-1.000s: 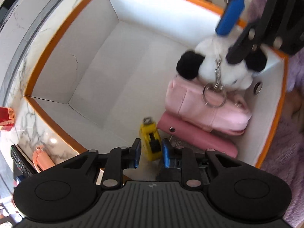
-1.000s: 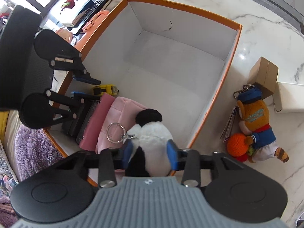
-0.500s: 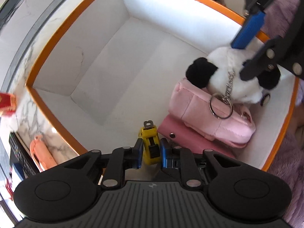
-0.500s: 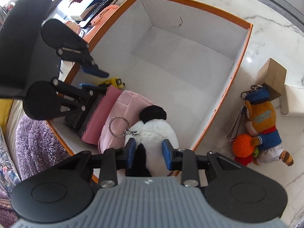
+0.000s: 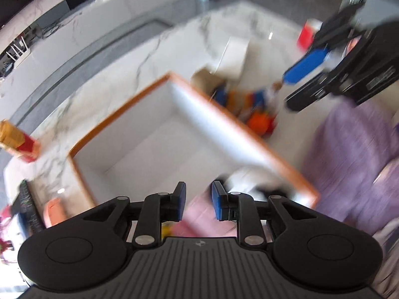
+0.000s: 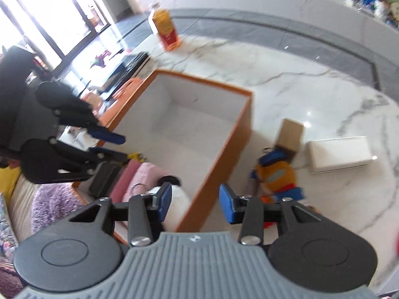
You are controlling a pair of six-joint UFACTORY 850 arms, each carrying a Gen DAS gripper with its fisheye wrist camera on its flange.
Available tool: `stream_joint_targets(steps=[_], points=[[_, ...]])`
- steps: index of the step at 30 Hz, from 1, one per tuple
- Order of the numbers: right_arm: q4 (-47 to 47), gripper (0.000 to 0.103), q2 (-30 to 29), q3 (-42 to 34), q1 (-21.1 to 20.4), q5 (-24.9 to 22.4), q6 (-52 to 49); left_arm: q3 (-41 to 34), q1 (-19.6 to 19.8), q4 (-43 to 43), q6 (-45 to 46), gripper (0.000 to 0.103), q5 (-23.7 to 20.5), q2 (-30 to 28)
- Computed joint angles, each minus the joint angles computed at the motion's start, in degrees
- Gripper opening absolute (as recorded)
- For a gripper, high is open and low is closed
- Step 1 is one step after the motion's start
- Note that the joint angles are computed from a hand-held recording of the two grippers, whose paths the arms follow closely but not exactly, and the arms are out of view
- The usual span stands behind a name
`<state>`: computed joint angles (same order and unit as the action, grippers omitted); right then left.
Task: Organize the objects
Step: 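Grasp the crocheted orange fruit with the left tool while the right tool grasps the bear plush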
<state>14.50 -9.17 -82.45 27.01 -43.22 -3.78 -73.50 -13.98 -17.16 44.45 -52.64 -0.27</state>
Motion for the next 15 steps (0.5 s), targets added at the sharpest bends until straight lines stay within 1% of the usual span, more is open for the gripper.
stream_joint_targets(steps=[1,2,4,6,8,13,15], points=[[-1.16,0.045,1.05,1.15,-0.45,0.79,1.13,-0.33,-0.36,-1.87,-0.01,0.028,-0.25,0.08],[-2.3,0.045,1.87,2.12,-0.93,1.36,2.23,-0.97,-2.25,-3.35,-1.07,0.029,0.85,-1.06],[-3.79,0.045,3.65,4.78,-1.79,2.91,3.36,-0.44,-3.91,-5.73,-0.64,0.031,3.02,-0.99],[-4.26,0.045,4.92,7.26,-2.85,4.29,2.84,0.17,-6.3,-6.14,0.25,0.036,5.12,-0.32],[-4.03,0.045,6.03,9.55,-3.99,5.8,0.72,-0.52,-8.74,-5.06,-0.35,0.037,6.38,-1.24],[-4.88,0.044,7.44,14.79,-5.46,10.9,-6.34,-1.16,-12.31,-6.77,-0.99,0.037,8.1,-4.81],[-4.05,0.043,6.99,15.77,-6.17,12.41,-10.25,-1.59,-14.55,-3.99,-3.48,0.037,8.93,-6.71]])
